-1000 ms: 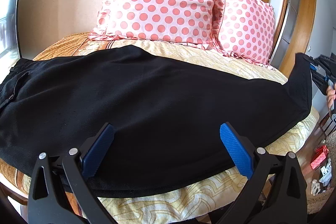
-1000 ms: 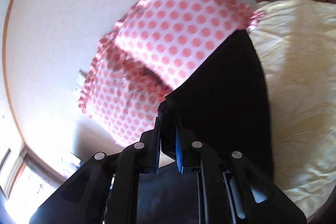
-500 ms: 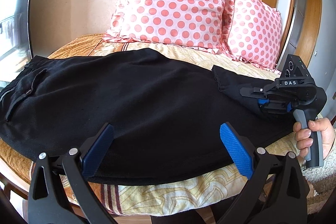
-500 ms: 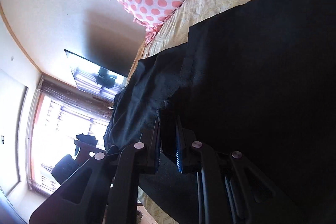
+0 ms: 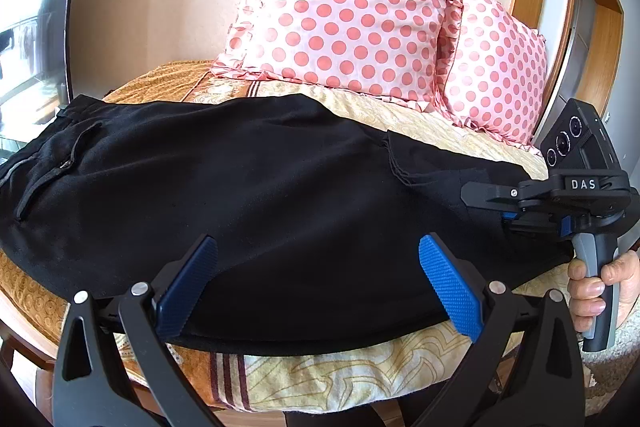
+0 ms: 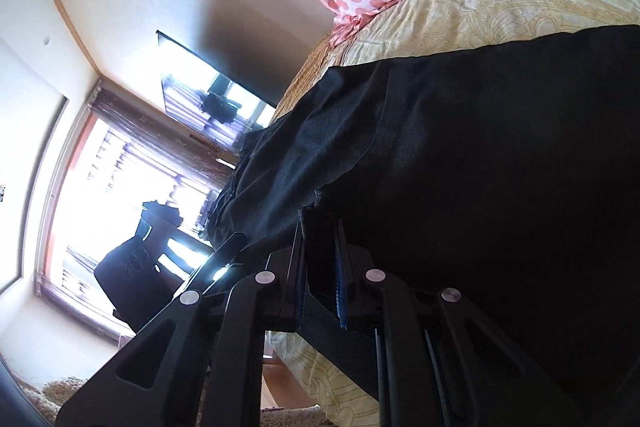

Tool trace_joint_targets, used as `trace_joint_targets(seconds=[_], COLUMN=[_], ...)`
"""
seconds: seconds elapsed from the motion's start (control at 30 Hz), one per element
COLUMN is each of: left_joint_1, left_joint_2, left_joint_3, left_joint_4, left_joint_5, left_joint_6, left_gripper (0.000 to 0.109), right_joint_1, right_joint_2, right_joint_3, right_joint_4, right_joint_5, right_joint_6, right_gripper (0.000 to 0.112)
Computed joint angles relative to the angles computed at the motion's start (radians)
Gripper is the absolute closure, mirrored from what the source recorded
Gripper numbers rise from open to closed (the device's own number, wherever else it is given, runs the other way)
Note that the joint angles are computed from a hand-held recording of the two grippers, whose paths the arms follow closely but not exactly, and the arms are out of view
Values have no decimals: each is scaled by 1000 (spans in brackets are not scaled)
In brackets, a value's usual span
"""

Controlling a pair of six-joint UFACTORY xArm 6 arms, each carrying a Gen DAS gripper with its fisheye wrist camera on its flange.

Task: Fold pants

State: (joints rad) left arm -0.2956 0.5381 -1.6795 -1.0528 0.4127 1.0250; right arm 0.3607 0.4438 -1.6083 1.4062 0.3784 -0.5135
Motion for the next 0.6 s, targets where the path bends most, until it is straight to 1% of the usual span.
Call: trace_joint_targets(seconds=[0.07, 0.2, 0.27, 0.3, 0.4, 0.43, 0.5, 0.53, 0.6], left_joint_1=[-1, -2, -5, -5, -4, -3, -1, 0, 1], left_joint_2=[0, 3, -2, -3, 0, -1, -3, -3, -4], left_joint_3=[0, -2, 5, 8, 3, 4, 7, 8, 10], left_joint_4=[-6, 12, 14, 14, 20, 16, 7, 7, 11], left_joint_5=[-4, -5, -16, -20, -23, -25, -26, -28, -35], left_joint_6=[2, -15, -9, -7, -21, -22, -20, -20, -25], left_gripper=[8, 8, 8, 8, 8, 8, 8, 8, 8], right_joint_1=[2, 5, 10, 12, 17, 23, 36, 41, 46], right_joint_2=[3, 32, 55, 66, 89, 92, 102, 104, 111], right_joint_3=[-16, -48, -70, -81, -115, -121, -123, -118, -112], right_joint_4=[36, -11, -76, -85, -49, -80, -211, -246, -265], right_joint_5=[-10, 7, 14, 28, 42, 31, 12, 5, -2], right_joint_6=[-36, 8, 59, 66, 33, 43, 121, 141, 155], right_gripper=[100, 100, 100, 100, 100, 100, 100, 100, 100])
